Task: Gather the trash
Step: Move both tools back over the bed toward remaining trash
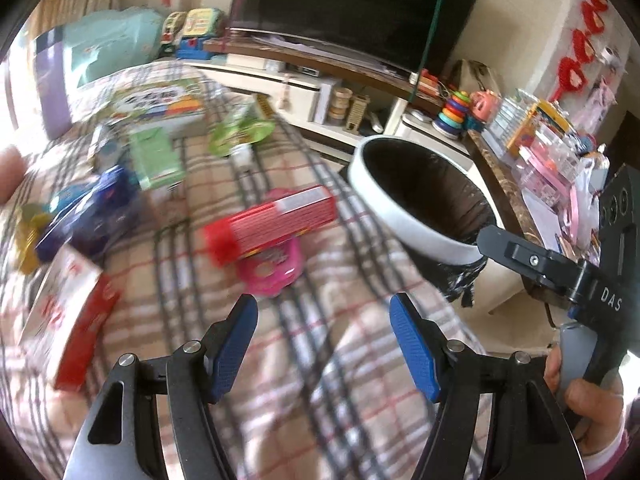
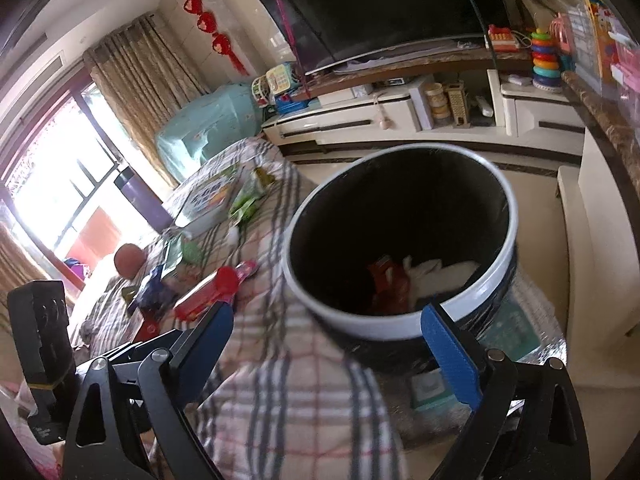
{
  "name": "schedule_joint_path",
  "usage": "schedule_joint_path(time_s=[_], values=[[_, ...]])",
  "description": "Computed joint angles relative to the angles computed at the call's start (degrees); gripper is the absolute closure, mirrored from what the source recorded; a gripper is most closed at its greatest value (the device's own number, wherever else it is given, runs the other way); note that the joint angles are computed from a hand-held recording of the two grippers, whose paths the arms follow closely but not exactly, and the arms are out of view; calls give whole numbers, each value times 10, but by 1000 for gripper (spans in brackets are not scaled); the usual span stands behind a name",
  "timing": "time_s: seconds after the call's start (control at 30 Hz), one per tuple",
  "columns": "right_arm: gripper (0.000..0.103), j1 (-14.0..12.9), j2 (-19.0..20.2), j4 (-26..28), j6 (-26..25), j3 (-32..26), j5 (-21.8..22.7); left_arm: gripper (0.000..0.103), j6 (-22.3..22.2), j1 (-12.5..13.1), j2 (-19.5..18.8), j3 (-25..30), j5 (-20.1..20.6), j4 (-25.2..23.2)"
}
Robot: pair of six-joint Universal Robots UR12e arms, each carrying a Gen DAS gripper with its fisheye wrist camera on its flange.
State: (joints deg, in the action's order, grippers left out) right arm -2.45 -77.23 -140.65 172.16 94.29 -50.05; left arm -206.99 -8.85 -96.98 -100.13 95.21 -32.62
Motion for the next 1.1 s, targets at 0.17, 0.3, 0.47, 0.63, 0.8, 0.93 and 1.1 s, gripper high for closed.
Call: schedule_joint_path(time_s=[0.17, 0.3, 0.47, 0.63, 0.8, 0.93, 1.1], values=[[7, 10, -11, 2, -8, 15, 6, 35, -29, 2, 23, -24, 9, 0], [7, 21, -17, 8, -17, 24, 13, 35, -39, 5, 40, -40, 18, -8], [7, 32, -21, 15, -26, 31, 17, 35, -55, 5, 58, -55, 31, -15], [7, 41, -23, 22, -37, 33, 18, 35, -64, 6, 73, -68, 44, -21], [7, 49, -21, 28, -44, 33, 17, 35, -70, 9, 86, -78, 57, -25], [7, 55, -18, 29, -48, 31, 13, 35, -73, 11, 96, -85, 69, -25], [7, 60, -14, 31, -46, 26, 11, 35, -75, 15, 105, -91, 80, -26]])
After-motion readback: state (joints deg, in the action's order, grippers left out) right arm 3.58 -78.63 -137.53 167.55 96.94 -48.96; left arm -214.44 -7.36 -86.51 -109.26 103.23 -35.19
